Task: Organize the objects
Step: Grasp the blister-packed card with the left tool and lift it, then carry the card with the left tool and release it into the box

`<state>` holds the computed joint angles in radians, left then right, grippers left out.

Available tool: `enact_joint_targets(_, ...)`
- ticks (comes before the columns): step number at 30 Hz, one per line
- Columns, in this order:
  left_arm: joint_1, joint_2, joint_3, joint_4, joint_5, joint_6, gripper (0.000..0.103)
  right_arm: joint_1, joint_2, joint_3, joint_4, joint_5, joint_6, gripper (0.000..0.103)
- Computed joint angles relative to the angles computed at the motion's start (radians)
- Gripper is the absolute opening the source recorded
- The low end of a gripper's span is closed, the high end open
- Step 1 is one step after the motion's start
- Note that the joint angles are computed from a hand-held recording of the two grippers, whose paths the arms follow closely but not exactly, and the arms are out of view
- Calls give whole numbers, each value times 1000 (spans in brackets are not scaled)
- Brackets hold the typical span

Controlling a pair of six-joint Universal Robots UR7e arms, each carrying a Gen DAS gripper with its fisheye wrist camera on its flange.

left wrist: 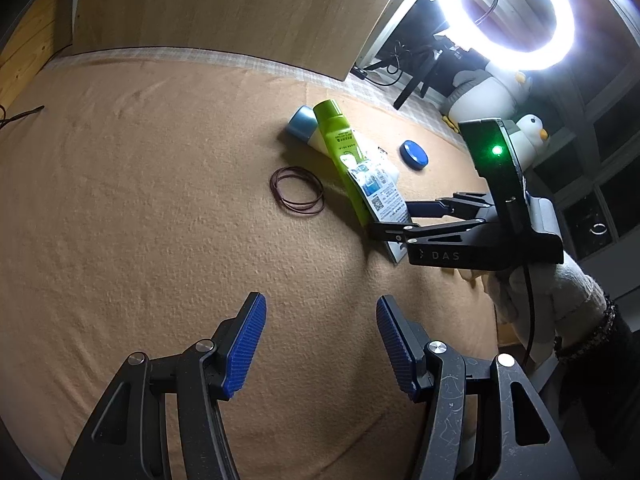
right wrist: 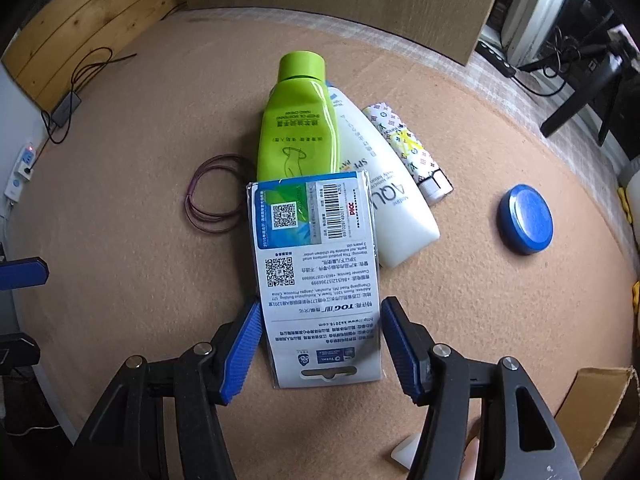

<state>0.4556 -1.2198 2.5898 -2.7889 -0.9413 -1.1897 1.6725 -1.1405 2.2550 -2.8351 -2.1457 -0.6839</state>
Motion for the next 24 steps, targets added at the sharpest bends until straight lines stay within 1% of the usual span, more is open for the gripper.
enact_joint_targets(5, -2, 6, -3, -1, -1, 0, 61, -5, -29, 15, 0, 15, 11, 52)
enact_joint_targets(9, 4, 25, -12, -17, -1, 10, 61, -18, -91, 32, 17, 47, 29, 52)
enact_joint_targets(13, 11, 46, -23, -36, 0, 29, 61, -35, -184, 51, 43, 83, 57, 52)
enact_joint_targets(17, 20, 77, -39, -61, -4, 48, 61, -51, -286, 75, 43, 97, 59, 52)
enact_joint_targets(19, 23, 95, -49, -74, -7, 59, 61, -62, -321, 73, 42, 97, 74, 52)
enact_joint_targets(22, 31, 131, -72, -95, -13, 85, 61, -98, -403, 82, 51, 110, 76, 52)
enact_joint_targets(24, 37, 157, -91, -108, -17, 100, 61, -120, -440, 81, 54, 110, 78, 52)
